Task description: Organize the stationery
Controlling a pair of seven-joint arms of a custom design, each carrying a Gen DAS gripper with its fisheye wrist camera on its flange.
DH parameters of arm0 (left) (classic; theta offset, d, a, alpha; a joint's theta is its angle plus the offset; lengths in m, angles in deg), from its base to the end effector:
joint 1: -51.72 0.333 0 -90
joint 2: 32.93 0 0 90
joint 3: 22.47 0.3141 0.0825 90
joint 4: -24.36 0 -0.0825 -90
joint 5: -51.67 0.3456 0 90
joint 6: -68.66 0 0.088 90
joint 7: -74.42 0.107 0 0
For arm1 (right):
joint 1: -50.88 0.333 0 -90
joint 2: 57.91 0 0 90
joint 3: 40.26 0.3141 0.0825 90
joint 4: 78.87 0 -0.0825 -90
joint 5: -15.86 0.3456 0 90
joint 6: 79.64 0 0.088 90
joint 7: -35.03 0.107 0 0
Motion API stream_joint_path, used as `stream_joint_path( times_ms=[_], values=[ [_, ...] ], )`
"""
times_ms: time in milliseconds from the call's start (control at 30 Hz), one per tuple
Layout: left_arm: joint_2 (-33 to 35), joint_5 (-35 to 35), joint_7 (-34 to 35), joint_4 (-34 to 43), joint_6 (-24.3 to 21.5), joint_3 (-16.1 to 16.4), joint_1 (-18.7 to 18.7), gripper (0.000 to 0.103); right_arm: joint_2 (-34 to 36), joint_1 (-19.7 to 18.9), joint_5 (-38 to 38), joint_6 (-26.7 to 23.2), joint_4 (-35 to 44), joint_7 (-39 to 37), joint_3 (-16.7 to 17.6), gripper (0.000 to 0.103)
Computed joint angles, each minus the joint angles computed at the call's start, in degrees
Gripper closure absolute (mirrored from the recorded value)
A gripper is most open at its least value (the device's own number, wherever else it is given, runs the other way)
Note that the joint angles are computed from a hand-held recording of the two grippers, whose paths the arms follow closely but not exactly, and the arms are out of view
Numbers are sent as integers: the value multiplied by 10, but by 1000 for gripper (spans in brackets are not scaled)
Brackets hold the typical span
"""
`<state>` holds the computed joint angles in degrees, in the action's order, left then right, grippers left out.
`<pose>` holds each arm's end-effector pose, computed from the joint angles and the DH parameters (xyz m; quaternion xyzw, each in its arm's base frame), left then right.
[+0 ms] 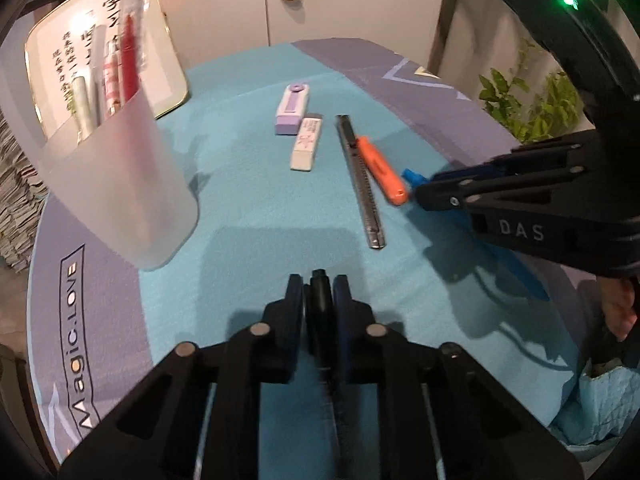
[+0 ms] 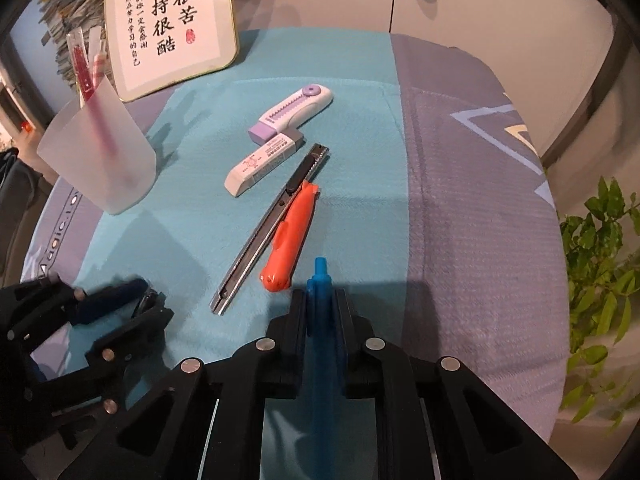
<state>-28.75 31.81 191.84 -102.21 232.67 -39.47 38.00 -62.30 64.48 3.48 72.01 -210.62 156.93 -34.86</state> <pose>0.4843 -0.2630 0.4348 -0.4014 0.8653 -0.2758 0.1185 0.4772 0.1711 0.4463 -0.6702 0.7084 -0.1391 0.1721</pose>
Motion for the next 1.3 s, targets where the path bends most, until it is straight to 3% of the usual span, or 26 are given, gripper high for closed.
stream_joint_path(
  times_ms=[100, 300, 433, 667, 1067, 1167, 1300],
  values=[
    [-5, -6, -4, -4, 1, 0, 0, 92, -23, -4, -13, 24, -18, 16, 4, 90],
    [-50, -136, 89, -29, 29, 8, -11, 92, -80, -29, -48, 63, -53, 64, 29, 90],
    [-86, -197, 139, -51, 64, 34, -44, 92, -115, -59, -78, 90, -76, 104, 58, 90],
    [-131, -286, 216, -72, 85, 88, -109, 92, -166, -107, -110, 120, -102, 144, 111, 90],
    [-167, -319, 244, -99, 106, 140, -169, 94, -231, -179, -117, 191, -142, 146, 192, 90],
    [-166, -309, 235, -99, 95, 144, -170, 94, -227, -180, -103, 158, -133, 130, 203, 90],
    [-148, -252, 191, -95, 80, 129, -146, 92, -203, -140, -70, 112, -129, 108, 168, 90]
  ],
)
